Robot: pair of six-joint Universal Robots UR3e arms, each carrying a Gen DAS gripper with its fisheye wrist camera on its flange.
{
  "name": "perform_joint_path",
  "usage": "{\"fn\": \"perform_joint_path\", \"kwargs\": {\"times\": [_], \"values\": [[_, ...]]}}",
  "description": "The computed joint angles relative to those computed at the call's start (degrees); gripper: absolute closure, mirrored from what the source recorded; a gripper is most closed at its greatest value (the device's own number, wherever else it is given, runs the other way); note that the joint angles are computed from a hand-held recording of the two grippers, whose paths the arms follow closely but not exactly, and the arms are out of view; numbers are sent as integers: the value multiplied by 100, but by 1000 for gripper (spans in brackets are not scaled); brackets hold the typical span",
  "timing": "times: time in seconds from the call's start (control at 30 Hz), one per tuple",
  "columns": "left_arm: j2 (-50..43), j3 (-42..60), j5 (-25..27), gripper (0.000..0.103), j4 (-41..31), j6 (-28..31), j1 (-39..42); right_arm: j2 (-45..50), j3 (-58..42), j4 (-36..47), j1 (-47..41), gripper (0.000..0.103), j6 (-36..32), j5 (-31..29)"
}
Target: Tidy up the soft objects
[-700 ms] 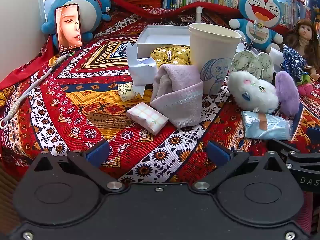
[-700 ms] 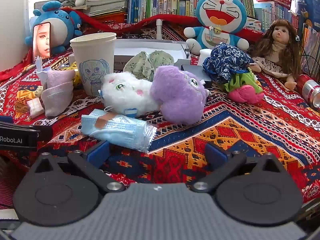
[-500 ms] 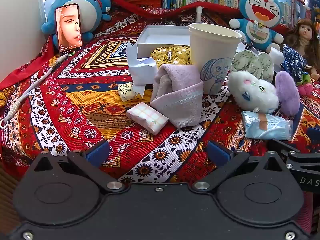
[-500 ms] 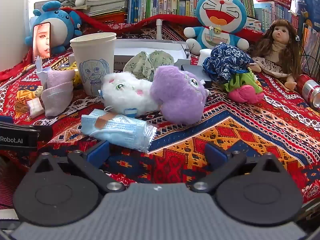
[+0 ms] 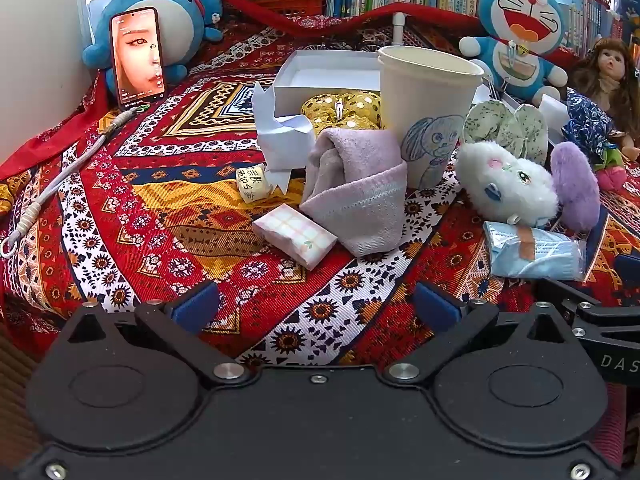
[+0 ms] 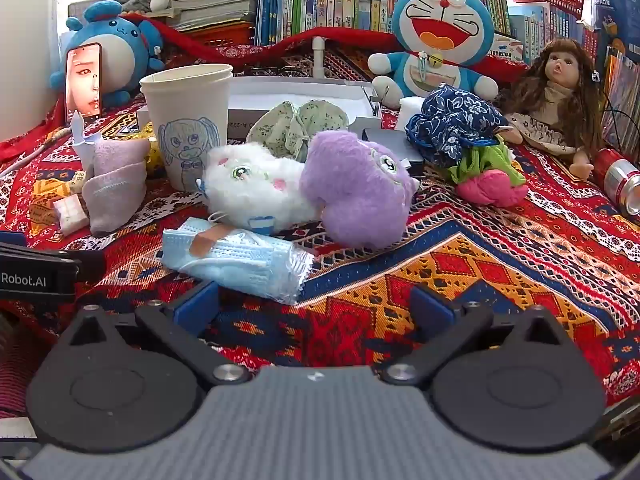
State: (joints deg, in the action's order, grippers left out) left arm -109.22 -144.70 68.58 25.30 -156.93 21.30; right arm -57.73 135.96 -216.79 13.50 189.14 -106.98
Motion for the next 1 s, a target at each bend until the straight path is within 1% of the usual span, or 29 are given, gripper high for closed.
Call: {"fn": "perform_joint_path", "kwargs": {"times": [1.0], "values": [[0, 2, 6, 0, -4, 2, -3, -29, -13, 61, 2, 0, 6, 1]]}}
